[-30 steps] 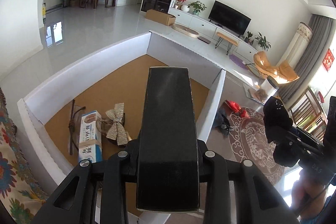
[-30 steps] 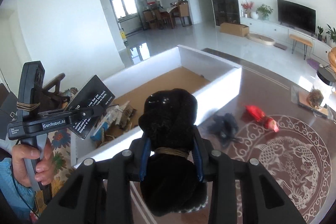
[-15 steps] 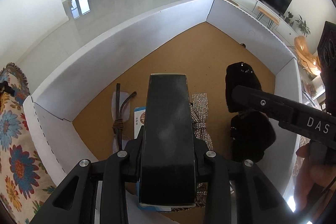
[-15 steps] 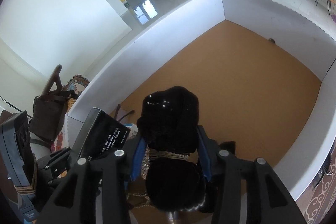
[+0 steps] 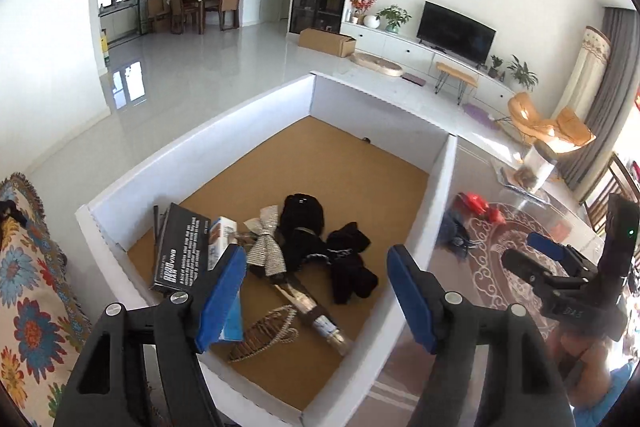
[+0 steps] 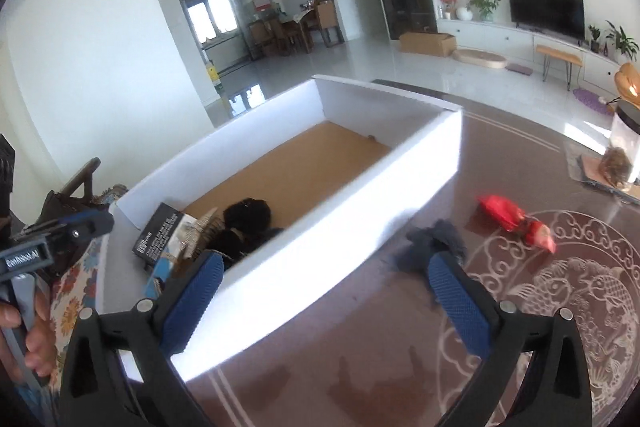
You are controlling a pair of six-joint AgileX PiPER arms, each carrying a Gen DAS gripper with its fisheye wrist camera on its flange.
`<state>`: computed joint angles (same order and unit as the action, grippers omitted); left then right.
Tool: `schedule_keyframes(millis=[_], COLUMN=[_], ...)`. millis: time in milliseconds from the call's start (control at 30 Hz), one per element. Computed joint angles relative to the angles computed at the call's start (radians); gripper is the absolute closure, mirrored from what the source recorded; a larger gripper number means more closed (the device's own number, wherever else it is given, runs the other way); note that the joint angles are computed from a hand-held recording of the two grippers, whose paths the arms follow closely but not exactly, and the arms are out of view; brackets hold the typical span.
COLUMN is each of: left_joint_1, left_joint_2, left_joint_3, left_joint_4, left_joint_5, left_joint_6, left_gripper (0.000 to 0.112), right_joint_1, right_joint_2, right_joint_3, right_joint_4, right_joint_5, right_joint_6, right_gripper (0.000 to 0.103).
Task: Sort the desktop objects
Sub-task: 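Open both grippers over the bin to drop the box and pouch, then return both tools over the table toward the black mesh hair claw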
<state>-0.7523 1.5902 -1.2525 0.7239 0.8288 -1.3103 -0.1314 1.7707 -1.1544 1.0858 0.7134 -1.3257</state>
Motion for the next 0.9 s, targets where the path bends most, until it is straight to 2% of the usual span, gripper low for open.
schedule_keyframes(millis=[67,100,200,267,367,533,600,667,900], left_joint_1=[-0.095,-0.139,-0.22,-0.238,-0.237,-0.256,-0.257,-0.258,-0.282], left_joint_2=[0.057,0.098,0.276,0.424,0.623,0.823,0.857,0.822,0.8], left_joint_3=[-0.068,-0.105,-0.264,-0.406,-0.613,-0.843,-0.873,-0.779,-0.704], left_joint_4=[0.009,0.019,-0.029,-0.086,-0.202,-0.216,-0.219,-0.197,-0.116], left_joint_5=[0.001,0.001,0.019,0.066,0.138,0.285,0.312,0.241,0.208], left_joint_6=[0.007,0.003,0.065,0.103,0.135,0.098,0.097,0.034,-0.069], left_gripper=[0.015,0.013,0.012,0.013,0.013,0.013,0.013,0.012,0.009], right_joint_1=[-0.148,-0.225,-0.422,-0.535,-0.63,-0.649,-0.621,-0.625,-0.629], right_joint_2=[-0.028,-0.028,0.013,0.062,0.095,0.096,0.1,0.093,0.088], right_joint_3=[0.12,0.164,0.226,0.225,0.236,0.252,0.253,0.263,0.274], right_joint_4=[0.01,0.008,-0.014,-0.023,-0.013,0.012,-0.024,-0.01,-0.001], right_joint_5=[-0.05,-0.081,-0.143,-0.147,-0.137,-0.113,-0.148,-0.149,-0.152], right_joint_6=[-0.156,-0.229,-0.399,-0.486,-0.559,-0.586,-0.542,-0.543,-0.558], right_gripper=[0.0,0.0,0.0,0.0,0.0,0.0,0.0,0.0,0.0])
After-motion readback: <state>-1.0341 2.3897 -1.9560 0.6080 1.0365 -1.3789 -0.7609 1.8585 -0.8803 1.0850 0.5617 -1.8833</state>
